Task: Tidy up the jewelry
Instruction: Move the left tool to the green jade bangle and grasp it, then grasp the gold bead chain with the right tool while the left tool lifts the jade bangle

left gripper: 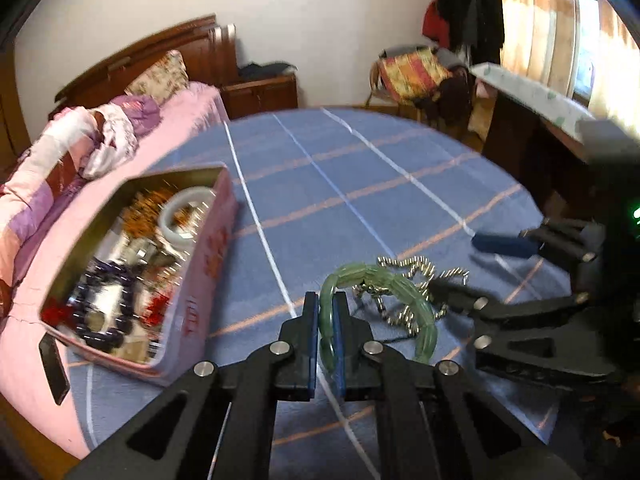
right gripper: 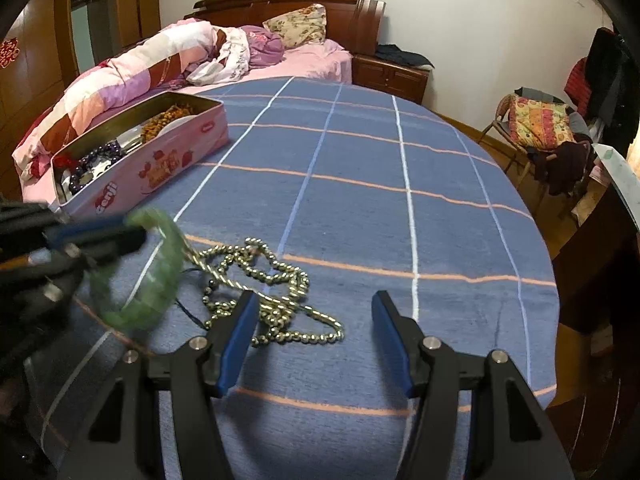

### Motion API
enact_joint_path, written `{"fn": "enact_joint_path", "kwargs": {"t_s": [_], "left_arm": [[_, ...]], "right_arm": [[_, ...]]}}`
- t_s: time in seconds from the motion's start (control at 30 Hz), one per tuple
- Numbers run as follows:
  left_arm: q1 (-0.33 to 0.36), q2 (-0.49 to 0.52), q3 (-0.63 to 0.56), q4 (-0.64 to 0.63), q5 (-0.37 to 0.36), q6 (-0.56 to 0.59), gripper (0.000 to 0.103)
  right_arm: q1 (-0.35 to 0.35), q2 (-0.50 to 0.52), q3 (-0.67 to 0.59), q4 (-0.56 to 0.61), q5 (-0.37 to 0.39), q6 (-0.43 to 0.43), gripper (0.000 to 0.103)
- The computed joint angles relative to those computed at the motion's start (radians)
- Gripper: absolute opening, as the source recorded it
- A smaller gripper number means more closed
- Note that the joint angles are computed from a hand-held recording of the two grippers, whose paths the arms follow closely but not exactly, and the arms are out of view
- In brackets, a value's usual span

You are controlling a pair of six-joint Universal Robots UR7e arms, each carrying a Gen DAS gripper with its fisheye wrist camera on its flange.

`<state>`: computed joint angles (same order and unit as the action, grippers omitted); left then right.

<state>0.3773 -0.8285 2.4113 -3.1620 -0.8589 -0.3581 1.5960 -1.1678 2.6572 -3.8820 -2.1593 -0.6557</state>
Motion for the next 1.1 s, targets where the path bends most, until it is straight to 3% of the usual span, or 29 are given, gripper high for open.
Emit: {"fn": "enact_joint_path", "kwargs": {"t_s": [0.33,0.43,0.47,0.5,0.53,0.6,0.83,1.1], "left_arm": [[0.019,0.004,-0.004,0.027,-0.044,0.004,0.006],[0.024,0.000,-0.004,0.029,-0.047,0.003,0.006],[0.027,-0.001,-0.003,0.031,-0.048,0.001,0.006],[0.033,-0.004,-0.004,0.035,-0.052,0.002,0.006],[0.036,-0.006,-0.003,0.036,-0.054,0.000,0.006],[0.039,-0.011,0.004,0.028,-0.057,0.001,0.006],[0.049,-0.020,0.016,0.007,-0.058,-0.019,0.006],[0.026,-0.039,0.031,-0.008,-0.039,-0.022,0.006]], "right_arm": [[0.004,0.004,-0.008,0.070,0.020,0.009,0.062],[0.013,0.034,-0.019,0.044,0.016,-0.010,0.062],[0.009,0.023,-0.021,0.069,0.026,0.001,0.057],[0.008,0.014,-0.021,0.079,0.033,0.010,0.027],[0.008,0.012,-0.023,0.077,0.027,0.018,0.007],[0.017,0.026,-0.031,0.053,-0.012,0.015,0.007],[-0.006,0.005,-0.036,0.039,-0.041,0.015,0.006],[-0.016,-0.028,-0.023,0.051,-0.009,0.030,0.006]]}}
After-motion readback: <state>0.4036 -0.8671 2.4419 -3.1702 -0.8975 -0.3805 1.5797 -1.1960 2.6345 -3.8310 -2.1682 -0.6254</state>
